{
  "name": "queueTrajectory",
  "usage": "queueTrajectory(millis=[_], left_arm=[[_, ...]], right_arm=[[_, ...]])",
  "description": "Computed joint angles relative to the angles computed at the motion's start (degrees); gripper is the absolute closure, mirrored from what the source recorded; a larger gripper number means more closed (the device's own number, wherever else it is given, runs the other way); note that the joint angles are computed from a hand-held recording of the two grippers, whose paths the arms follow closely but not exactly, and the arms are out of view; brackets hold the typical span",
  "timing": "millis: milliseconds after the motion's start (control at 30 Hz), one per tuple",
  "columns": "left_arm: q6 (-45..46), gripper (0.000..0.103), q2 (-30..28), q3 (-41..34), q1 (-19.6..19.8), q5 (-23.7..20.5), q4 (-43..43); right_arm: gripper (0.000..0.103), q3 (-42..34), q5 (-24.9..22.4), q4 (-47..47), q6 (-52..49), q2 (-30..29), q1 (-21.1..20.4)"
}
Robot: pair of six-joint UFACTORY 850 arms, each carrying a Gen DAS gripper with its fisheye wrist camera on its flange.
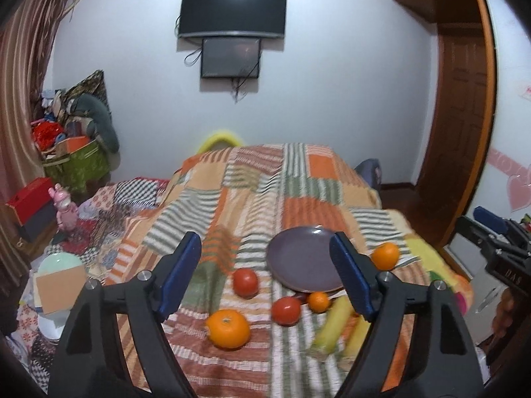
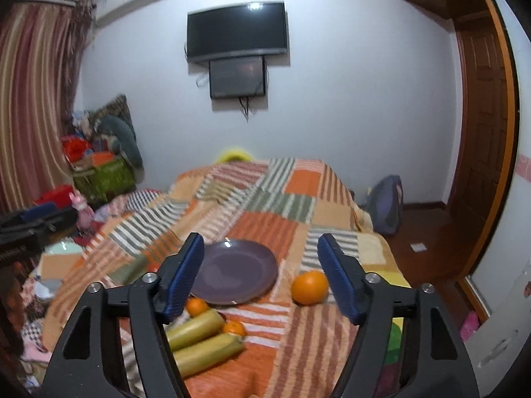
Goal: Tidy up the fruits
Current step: 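Grasp a large orange with the right tool while the left tool grasps another orange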
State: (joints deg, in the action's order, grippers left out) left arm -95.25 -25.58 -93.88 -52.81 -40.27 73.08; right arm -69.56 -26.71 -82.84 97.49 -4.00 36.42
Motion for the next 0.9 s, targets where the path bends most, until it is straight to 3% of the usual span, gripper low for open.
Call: queueTrajectory(millis=[67,433,633,900], left_arm=[[2.1,0.023,-0.4,0.1,1.3,1.2,-2.2],[15.9,0.022,-6.3,-3.8,6.5,2.9,-18.6],[26.6,0.022,-10.0,-6.5,8.6,2.6,-30.2],[34.2,0.022,-12.4,-7.0,9.8,2.3,-40.5]], right_arm=[[0.044,-0.6,1.2,4.5,-5.0,-1.0,-1.1],[0.044,-4.7,2.6,29.1,-28.6,-6.8,-7.0],[0.040,-6.5,2.1,36.2,-36.5,-9.5,-8.5],[0.039,-9.7,1.1,43.6,-43.9,-13.5,-10.3]])
